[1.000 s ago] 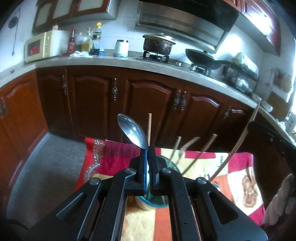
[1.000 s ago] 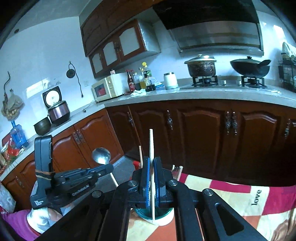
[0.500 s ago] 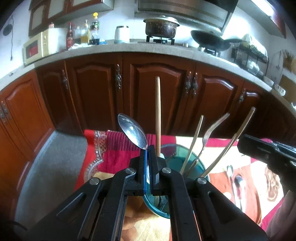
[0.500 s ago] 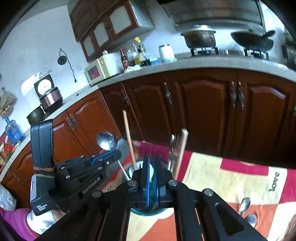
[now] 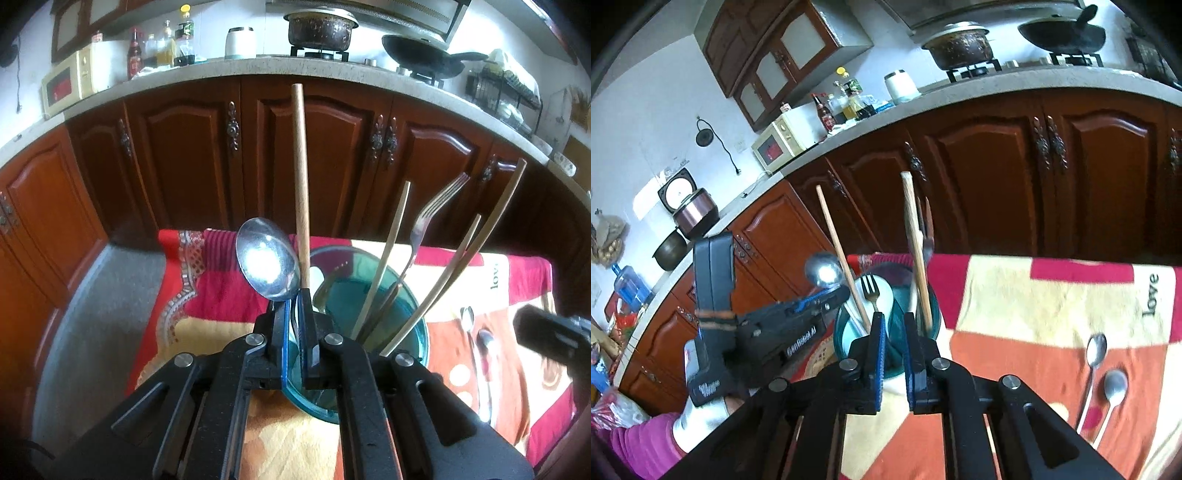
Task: Organize utensils
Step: 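Open the left tool over the holder while the right tool releases the chopstick into it, then move both tools back over the two remaining metal spoons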
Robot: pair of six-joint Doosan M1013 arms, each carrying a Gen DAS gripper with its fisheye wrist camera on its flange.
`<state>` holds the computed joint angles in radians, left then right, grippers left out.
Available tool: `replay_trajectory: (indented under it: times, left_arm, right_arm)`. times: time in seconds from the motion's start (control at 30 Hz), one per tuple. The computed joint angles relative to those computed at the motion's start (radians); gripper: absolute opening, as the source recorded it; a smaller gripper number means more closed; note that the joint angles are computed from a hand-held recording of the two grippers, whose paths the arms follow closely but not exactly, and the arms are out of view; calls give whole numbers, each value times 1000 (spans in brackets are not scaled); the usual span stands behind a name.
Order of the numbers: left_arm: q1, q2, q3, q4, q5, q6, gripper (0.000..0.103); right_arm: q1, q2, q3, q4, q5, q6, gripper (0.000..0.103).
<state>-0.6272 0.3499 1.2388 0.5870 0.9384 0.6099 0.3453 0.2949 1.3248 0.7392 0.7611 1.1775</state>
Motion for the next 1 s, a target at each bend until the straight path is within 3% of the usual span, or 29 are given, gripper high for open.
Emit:
replay_trajectory:
  times: [0.03, 0.1, 0.17, 0.47, 0.67, 0.77, 1.0]
  left_arm:
    - [0, -2, 2, -1, 1, -3, 8]
    - [-1, -5, 4, -2, 6, -10, 24]
    - [-3, -14, 14, 9, -3, -25, 29]
    - [-20, -47, 31, 28, -11, -47, 33]
    - [-48, -79, 50, 60, -29, -72, 38]
    - [-65, -87, 52, 72, -33, -73, 38]
    - [-112, -82, 39, 89, -23, -48, 38]
  right_arm:
    - [-1, -5, 8, -6, -1, 3, 11]
    - [-3, -16, 24, -14, -9, 11, 16]
    - [-11, -30, 45, 6, -17, 10, 19]
    - [-34, -73, 107, 21, -50, 33, 23]
    - [-31, -119, 160, -116, -126, 98, 24]
    - [-34, -142, 192, -178, -151, 140, 33]
    - [-61, -180, 240, -204, -163, 192, 37]
